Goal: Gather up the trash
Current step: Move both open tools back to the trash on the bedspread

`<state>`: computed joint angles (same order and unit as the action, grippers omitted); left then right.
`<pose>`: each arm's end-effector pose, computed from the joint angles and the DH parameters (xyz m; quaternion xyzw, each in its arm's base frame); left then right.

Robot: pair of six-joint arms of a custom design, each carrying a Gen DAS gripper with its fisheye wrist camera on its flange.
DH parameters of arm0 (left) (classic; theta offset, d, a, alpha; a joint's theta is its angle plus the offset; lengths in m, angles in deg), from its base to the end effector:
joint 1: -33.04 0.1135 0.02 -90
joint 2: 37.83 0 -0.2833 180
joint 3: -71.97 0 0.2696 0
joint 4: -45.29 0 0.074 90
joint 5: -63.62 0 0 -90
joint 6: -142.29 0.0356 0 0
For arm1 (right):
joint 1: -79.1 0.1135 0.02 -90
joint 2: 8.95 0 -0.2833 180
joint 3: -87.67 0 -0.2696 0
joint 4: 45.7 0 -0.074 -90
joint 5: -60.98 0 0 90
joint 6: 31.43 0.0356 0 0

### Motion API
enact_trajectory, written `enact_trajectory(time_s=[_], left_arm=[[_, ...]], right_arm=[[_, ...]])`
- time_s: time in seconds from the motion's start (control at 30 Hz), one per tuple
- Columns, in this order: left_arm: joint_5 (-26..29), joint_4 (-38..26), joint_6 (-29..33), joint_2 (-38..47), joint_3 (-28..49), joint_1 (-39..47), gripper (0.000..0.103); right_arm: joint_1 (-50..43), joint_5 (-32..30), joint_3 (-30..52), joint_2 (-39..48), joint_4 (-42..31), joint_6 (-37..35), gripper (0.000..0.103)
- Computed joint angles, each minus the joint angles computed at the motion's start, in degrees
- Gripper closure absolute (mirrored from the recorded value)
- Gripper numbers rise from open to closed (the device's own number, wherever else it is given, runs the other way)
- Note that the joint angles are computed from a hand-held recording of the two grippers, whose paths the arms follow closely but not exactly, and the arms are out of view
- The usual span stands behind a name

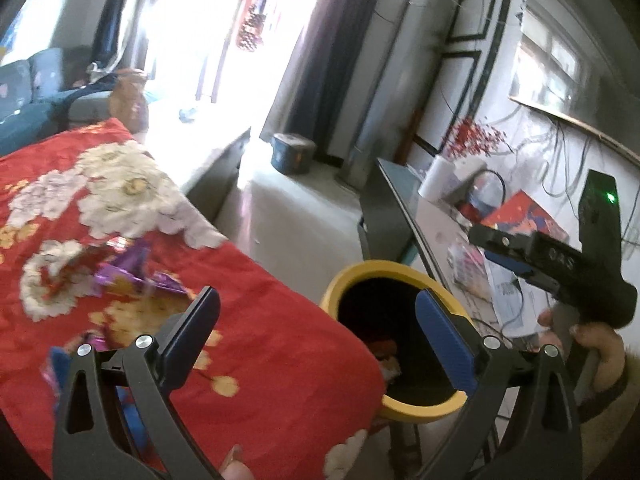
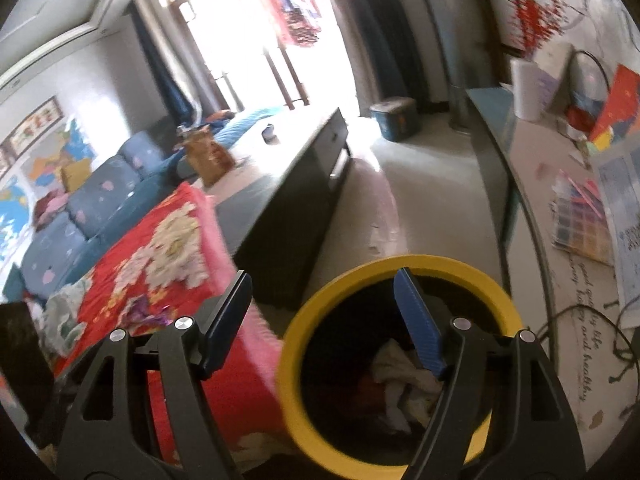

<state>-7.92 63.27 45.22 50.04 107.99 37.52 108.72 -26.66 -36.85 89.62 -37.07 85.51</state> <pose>0.2656 0.0095 0.1245 -0.0126 0.8742 -0.1520 0.4611 0.3045 0.1714 0.1475 -0.0111 0.8846 0.2047 0.4189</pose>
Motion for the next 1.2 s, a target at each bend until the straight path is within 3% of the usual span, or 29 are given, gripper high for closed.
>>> enact_trajectory(time_s=[0.2,0.7,1.2], left_arm=[[0.82,-0.53,1.21,-4.41,-1.54,6.34,0.008],[7.61,-4.54,3.30,-8.60,-2.11,22.82,0.008],[12.64,-9.45,8.50,-9.33,-1.56,35.58,0.008]], right_arm=[[4.14,0.59,1.21,-0.48,-0.23,-1.56,0.033],[11.90,0.54,5.65,2.48,-2.67,-5.48,0.032],[18.60,-0.34,17.38,11.78,-7.92,-11.53,0.032]])
